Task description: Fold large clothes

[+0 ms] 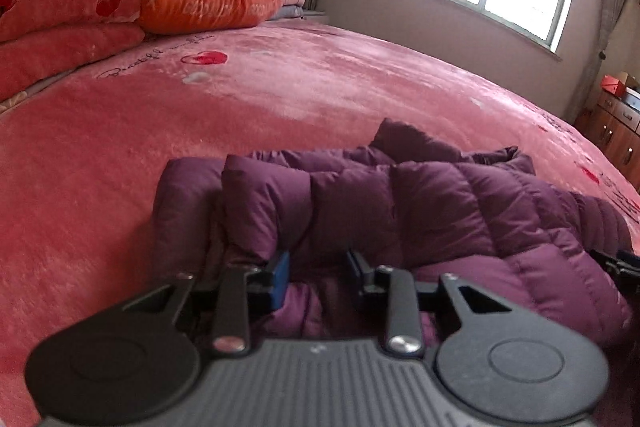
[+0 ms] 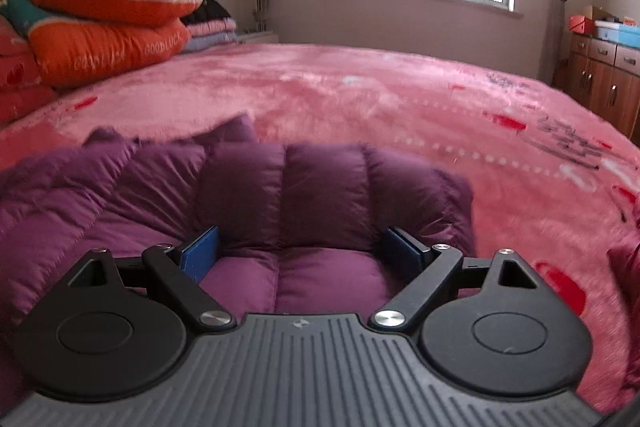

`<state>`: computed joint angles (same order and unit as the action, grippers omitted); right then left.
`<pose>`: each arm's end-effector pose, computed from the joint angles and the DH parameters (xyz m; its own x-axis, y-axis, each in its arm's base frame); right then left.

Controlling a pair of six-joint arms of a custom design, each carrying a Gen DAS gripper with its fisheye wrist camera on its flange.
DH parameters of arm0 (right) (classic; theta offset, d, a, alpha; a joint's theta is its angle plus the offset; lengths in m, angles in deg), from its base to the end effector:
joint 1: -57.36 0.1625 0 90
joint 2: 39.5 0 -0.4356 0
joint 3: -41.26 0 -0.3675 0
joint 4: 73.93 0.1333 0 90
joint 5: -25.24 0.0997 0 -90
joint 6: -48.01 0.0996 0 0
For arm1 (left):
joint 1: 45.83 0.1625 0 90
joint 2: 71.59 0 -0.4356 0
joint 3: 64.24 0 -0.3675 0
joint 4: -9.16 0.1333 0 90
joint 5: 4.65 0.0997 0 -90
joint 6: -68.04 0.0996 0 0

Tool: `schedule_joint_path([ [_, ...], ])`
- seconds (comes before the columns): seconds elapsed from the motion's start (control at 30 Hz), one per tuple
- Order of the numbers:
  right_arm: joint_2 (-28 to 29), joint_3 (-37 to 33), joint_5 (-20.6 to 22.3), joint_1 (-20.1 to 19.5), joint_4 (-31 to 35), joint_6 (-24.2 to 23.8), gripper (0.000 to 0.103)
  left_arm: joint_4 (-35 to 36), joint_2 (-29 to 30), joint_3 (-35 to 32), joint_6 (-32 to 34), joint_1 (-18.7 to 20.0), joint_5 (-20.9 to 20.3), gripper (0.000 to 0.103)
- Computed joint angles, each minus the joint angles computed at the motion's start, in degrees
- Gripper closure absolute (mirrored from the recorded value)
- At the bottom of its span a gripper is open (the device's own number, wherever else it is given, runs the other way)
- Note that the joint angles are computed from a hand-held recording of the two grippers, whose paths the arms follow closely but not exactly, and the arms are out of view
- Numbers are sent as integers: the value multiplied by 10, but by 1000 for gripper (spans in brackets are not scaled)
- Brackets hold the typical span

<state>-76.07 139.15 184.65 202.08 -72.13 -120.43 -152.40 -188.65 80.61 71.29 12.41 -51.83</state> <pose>0.3930 -0.2290 0.0233 -0.6834 0.0615 0.7274 -0.6034 0.5133 -0.6103 0.0396 -0.3179 0.3953 -0.8482 0.0211 -0.5293 0.4289 0.6138 -0.6628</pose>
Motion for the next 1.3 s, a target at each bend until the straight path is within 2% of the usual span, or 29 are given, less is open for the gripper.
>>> schedule_joint_path([
  [0.1,9,-10,-20,-20,19,21,0,-26,7,11,11,3,-1,72],
  [0.27,23,-19,-22,-35,22,5,0,-81,29,30,41,6,6,72],
  [0.4,18,-9,-15,-32,6,-6,0,-85,29,36,43,-6,23,72],
  [0.5,8,-3,-16,-27,11,0,0,-66,7,38,34,-31,47,72],
  [0.57,19,-23,11,-10,53,41,0,-72,-10,48,41,-63,72,72],
  [0.6,23,-24,27,4,53,49,0,-90,-17,54,57,-78,79,71],
  [0.63,20,-27,45,20,30,34,0,-114,-23,61,76,-94,84,68],
  [0.67,13,-25,52,32,-10,-6,0,-128,-27,66,89,-106,87,63],
  [0.73,4,-28,45,47,-77,-97,0,-135,-36,70,111,-121,75,53],
  [0.77,10,-43,36,53,-85,-125,0,-133,-38,71,116,-122,69,50],
  [0.87,48,-103,-10,50,-19,-119,0,-121,-24,70,117,-113,64,50],
  [0.93,84,-145,-25,47,23,-121,0,-99,-16,65,102,-97,62,50],
  [1.07,149,-214,-32,36,132,-48,0,-79,0,56,85,-69,54,50],
  [1.17,157,-220,-43,25,159,-7,0,-85,9,56,90,-61,52,50],
  [1.3,171,-233,-51,12,187,7,0,-104,24,60,96,-50,48,50],
])
